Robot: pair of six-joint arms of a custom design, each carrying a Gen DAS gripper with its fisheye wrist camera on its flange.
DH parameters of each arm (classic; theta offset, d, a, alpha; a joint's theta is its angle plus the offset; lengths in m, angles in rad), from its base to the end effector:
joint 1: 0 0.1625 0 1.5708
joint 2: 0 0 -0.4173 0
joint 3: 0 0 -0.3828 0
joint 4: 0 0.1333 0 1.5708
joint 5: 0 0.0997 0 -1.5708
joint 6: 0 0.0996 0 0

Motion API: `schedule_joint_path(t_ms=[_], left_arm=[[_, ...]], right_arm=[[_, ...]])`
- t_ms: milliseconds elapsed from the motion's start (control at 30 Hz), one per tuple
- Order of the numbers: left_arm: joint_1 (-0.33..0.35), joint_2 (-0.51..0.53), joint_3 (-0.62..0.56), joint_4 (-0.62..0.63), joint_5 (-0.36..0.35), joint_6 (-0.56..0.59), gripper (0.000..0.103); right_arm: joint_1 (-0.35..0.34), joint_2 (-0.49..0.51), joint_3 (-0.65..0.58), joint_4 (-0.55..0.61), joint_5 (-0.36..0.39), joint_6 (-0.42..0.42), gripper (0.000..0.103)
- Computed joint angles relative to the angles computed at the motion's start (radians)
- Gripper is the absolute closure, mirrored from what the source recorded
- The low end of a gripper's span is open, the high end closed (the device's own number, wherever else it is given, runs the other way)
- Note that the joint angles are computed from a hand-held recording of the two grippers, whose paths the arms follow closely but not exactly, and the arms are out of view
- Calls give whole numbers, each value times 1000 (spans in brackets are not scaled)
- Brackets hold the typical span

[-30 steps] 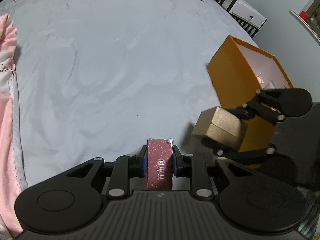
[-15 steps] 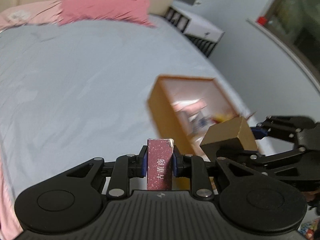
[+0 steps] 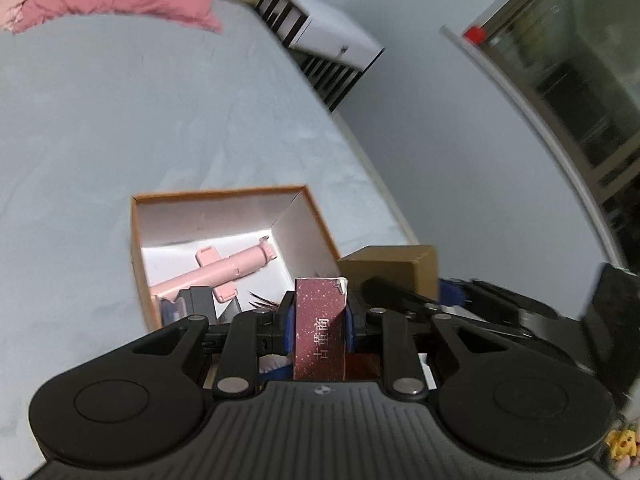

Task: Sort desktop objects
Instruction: 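Carry the picture card and gold box over the shoebox with both tools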

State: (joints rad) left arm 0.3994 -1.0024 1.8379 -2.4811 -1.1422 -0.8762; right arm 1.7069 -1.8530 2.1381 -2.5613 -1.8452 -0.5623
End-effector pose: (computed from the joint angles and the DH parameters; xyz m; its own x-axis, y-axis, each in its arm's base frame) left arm -0.4734 -0.3894 0.1474 -0.9506 0.2307 -0.2078 0.2943 0.8827 -0.3662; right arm 0.1581 -0.3712 0.4473 -0.7719 -0.3654 0.5202 -0.6085 0.6613 -0.4385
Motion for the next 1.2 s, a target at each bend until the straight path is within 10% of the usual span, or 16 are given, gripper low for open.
schedule_joint_path(t_ms=[700,1200], left_arm=[[105,298,-326,489,-13,-31,77],[110,240,-274,380,-28,-63,76]], right_arm=[[-187,147,-52,-64,94,-56,53],[-187,148,-33,-63,70,-79,53]])
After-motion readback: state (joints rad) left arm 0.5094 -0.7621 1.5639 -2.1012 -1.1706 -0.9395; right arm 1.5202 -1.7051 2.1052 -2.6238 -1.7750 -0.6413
